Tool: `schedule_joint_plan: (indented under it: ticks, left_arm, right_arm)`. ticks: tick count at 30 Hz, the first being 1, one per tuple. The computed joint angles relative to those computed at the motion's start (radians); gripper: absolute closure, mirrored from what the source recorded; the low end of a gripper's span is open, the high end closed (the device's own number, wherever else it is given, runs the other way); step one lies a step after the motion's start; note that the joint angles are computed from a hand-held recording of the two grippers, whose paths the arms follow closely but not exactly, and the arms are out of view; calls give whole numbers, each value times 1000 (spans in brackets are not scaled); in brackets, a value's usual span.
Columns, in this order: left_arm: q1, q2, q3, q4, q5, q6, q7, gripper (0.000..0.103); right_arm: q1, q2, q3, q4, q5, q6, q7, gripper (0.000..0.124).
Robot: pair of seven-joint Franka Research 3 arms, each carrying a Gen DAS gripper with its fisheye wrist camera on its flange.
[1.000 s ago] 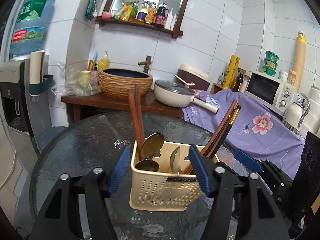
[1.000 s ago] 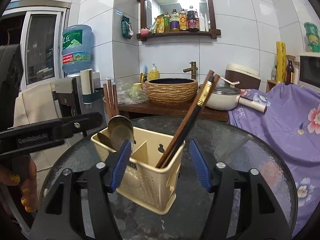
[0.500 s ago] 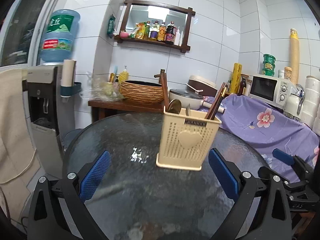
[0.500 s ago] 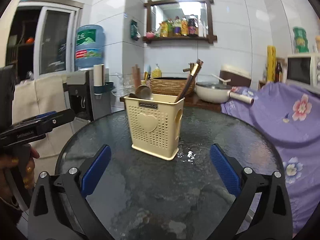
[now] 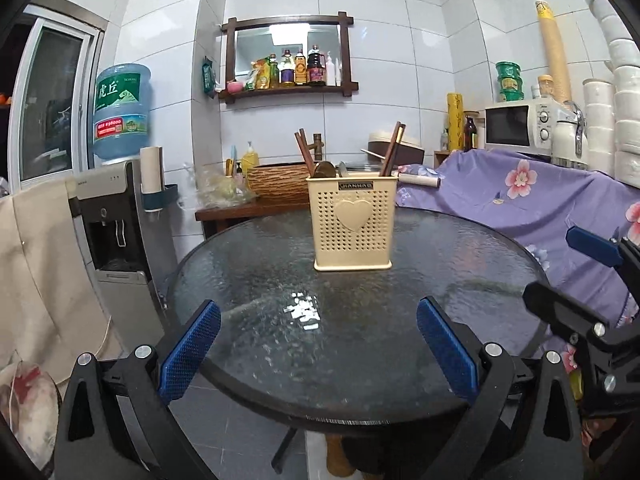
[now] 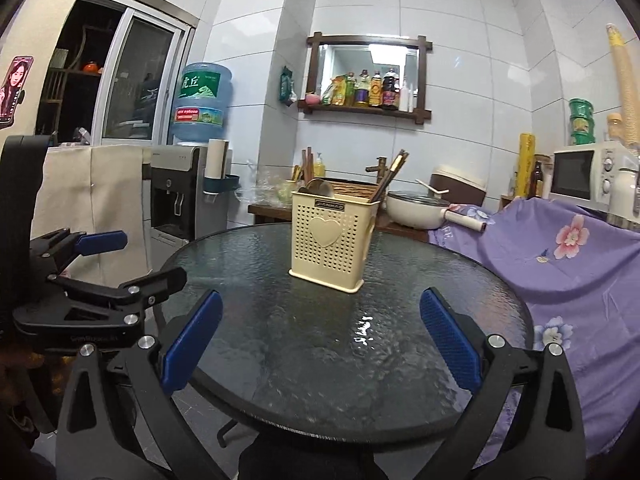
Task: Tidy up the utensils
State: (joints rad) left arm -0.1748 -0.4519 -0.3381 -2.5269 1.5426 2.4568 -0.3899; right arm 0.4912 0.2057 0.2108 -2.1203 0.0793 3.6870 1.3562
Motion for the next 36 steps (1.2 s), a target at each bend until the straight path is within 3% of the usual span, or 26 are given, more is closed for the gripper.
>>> schedule_joint_plan:
  ticks: [3,8,11,31,36]
  left_arm:
    - [-13,-24,-9,-22,-17,-3,-7,6]
    - [-12,-61,12,-51,-16,68,-54,6]
    - [-7,-71,-4,-60,-31,54,-60,6]
    - [2,-82,-7,-65,-19,98,-80,6]
    - [1,-81,-20,-66,-37,69,-66,6]
  right_arm:
    - [-18,-39,4,-48,-25,9,40,27]
    - [-64,-78,8,-90,-127,-13,193,27]
    - [-81,-83,3,-101,-174,0,273,27]
    - [-79,-85,-16,-101,-209,-13,292,27]
    - [-92,-85,-12,-96,-238,-23,323,27]
